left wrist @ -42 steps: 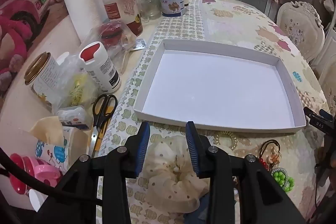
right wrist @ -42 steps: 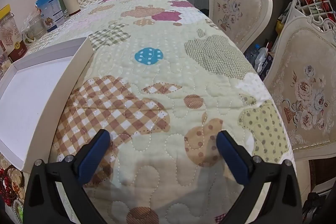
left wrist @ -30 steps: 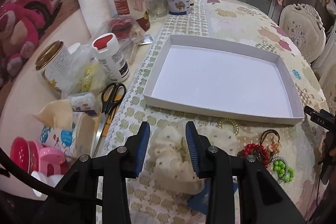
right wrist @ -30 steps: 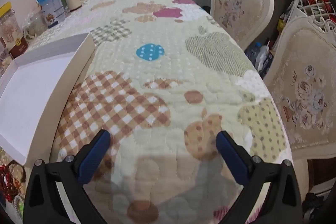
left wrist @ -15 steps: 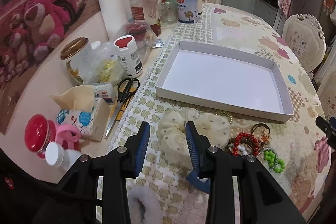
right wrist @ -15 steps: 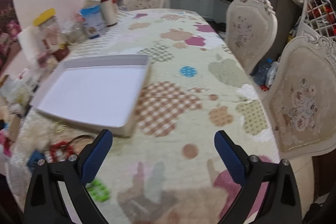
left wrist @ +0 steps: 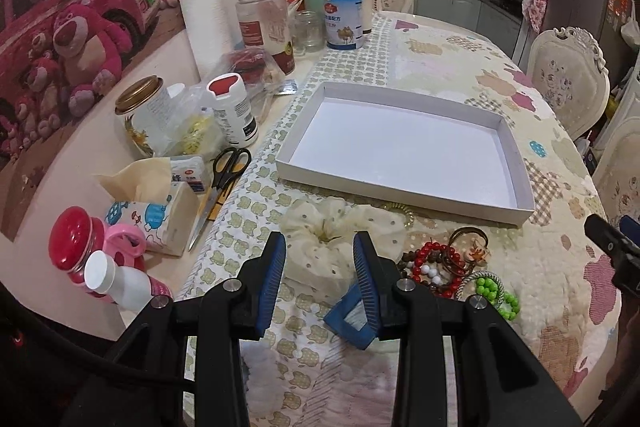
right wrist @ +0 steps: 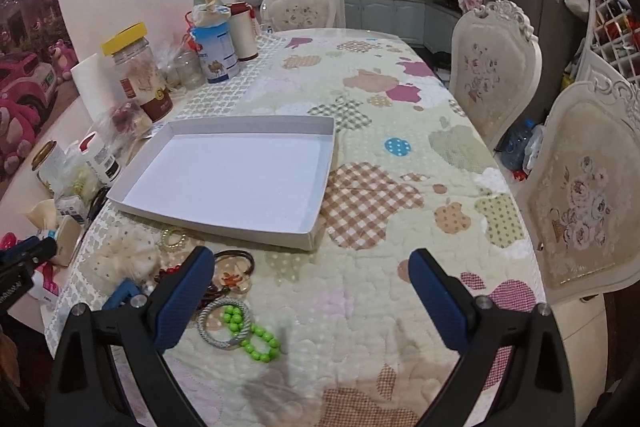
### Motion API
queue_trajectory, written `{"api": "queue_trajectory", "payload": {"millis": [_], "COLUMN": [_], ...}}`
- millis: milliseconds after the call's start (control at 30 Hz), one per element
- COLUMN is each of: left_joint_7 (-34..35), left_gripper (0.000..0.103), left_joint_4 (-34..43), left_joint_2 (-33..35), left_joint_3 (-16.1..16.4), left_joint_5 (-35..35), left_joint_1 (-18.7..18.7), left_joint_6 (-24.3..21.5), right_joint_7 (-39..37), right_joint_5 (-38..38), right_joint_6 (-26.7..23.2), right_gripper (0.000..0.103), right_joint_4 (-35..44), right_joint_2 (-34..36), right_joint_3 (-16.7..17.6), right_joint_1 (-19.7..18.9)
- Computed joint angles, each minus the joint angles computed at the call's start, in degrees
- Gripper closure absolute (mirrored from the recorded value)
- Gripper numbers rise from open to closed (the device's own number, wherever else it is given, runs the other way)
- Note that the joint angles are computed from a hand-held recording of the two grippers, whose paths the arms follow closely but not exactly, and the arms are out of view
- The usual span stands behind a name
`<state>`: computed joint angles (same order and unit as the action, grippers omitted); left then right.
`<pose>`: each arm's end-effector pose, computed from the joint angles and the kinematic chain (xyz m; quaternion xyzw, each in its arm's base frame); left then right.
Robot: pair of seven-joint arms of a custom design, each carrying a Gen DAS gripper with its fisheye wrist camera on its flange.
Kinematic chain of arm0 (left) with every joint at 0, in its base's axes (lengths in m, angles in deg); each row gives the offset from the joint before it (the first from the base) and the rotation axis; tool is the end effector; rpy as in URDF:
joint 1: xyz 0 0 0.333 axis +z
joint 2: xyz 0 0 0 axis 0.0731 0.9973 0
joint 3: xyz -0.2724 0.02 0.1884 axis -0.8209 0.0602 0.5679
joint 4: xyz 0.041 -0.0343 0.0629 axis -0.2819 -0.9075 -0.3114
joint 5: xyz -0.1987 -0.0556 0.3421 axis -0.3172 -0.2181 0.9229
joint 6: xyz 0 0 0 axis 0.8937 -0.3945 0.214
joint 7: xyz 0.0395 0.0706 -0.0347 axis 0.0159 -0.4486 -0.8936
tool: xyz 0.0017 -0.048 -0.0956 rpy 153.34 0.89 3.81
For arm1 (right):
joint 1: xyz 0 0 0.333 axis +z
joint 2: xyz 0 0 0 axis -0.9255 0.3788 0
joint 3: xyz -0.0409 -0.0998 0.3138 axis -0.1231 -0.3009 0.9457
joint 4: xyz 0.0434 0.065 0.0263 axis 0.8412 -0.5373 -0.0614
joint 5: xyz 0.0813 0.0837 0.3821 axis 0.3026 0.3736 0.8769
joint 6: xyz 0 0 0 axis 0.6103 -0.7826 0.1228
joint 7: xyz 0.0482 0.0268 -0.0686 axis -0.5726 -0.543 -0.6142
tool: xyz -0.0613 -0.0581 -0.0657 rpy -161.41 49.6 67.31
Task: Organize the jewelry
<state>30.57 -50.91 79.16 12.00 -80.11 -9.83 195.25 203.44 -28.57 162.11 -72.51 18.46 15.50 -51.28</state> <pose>0.6766 -0.2843 0.4926 -0.4890 0.8074 -0.2673 0.1938 0.5429 0.2048 0.4763 -0.4314 0.8244 -0.3026 0.2065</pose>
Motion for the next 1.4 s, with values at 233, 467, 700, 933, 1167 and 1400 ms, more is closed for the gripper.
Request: {"api": "queue_trajectory", "payload": {"millis": [233,467,700,933,1167,1400], "left_joint_7": [-0.45,-0.83,-0.33,-0.46,0.27,0.31], "left_gripper": [0.077,0.077,0.077,0.077,0.077,0.077], "left_joint_4": [2.17,4.92,6.00,6.21,7.02,7.02], "left_joint_2": [1.27,3.02,3.83,4.06,4.60,4.69], "left_joint_3": [-0.26,-0.43,-0.45,-0.08,-0.35,-0.19], "left_joint_5": [-0.59,-0.64,-0.64,-0.47,-0.74,-0.62], "left_joint_1": [-0.65,-1.32,-1.55,-1.73,-1.50,-1.69], "left_joint_6": [-1.29,-2.18,-2.44,-1.91,-2.06,-1.83], "right_joint_7": [-2.74,-4.11,-3.72,-3.76,-4.11,-4.04], "right_joint_5": [1.41,2.61,2.88,3.16,3.11,3.71], "right_joint_6": [-3.12,-2.99,-2.11,-1.43,-1.90,-1.35], "right_gripper": [0.003,0.003,0.003,0.003,0.003,0.003], "right_joint_4": [2.23,2.96,3.27,4.27,5.65,5.74], "right_joint_2": [1.36,2.11,2.26,3.07,3.77,3.74], "right_joint_3": [0.05,-0.39,-0.74,-0.99,-1.10,-1.32], "right_joint_1": [0.82,1.12,1.13,1.35,1.88,1.89]}}
